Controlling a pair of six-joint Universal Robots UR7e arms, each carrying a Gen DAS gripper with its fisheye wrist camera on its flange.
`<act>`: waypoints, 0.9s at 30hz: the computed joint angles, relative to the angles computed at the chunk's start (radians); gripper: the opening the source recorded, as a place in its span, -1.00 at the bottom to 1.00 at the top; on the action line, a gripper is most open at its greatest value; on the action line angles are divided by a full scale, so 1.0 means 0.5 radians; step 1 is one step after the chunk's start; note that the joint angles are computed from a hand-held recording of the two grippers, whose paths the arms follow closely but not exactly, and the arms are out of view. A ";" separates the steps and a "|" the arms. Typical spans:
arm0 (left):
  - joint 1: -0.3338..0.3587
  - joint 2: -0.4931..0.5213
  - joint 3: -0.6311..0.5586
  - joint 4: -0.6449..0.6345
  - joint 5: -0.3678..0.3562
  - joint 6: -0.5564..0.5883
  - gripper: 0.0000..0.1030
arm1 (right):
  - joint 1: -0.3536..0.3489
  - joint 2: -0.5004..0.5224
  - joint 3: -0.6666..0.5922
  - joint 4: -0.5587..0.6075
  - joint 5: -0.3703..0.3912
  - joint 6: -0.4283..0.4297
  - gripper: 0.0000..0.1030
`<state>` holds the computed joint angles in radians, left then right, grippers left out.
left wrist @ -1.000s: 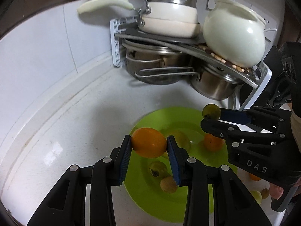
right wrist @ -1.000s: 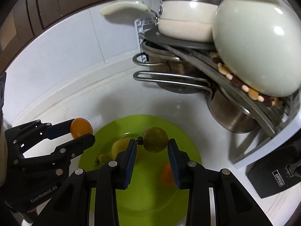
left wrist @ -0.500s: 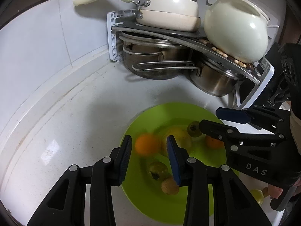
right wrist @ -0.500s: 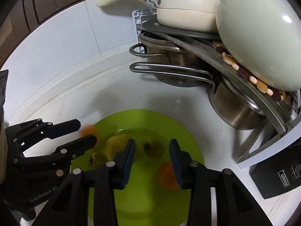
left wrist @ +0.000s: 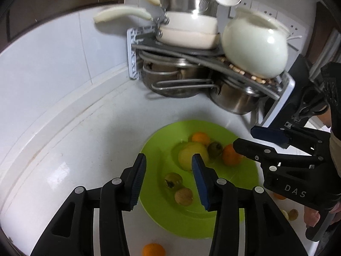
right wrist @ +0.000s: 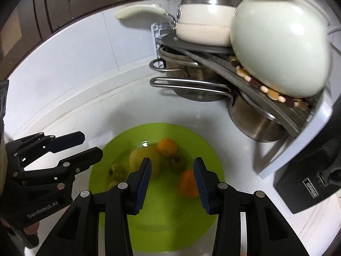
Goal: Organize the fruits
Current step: 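Withdraw both open tools from the plate toward the remaining fruits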
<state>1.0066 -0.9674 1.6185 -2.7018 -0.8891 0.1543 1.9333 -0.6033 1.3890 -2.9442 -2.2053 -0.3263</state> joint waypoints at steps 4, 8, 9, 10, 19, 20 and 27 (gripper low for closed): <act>-0.056 -0.070 0.109 -0.129 0.025 0.045 0.04 | 0.043 -0.074 0.131 -0.139 0.008 -0.011 -0.07; -0.114 -0.153 0.212 -0.217 0.011 0.048 0.18 | 0.093 -0.130 0.242 -0.326 -0.033 -0.082 0.03; -0.129 -0.172 0.239 -0.239 0.012 0.051 0.22 | 0.106 -0.149 0.276 -0.383 -0.039 -0.099 0.05; -0.149 -0.195 0.272 -0.267 0.018 0.052 0.24 | 0.118 -0.170 0.311 -0.434 -0.043 -0.111 0.09; -0.288 -0.335 0.495 -0.399 0.045 0.077 0.39 | 0.199 -0.341 0.597 -0.761 -0.096 -0.142 0.22; -0.304 -0.350 0.518 -0.404 0.041 0.078 0.39 | 0.208 -0.363 0.638 -0.808 -0.110 -0.146 0.24; -0.413 -0.429 0.658 -0.477 0.031 0.114 0.49 | 0.244 -0.473 0.838 -0.997 -0.182 -0.164 0.25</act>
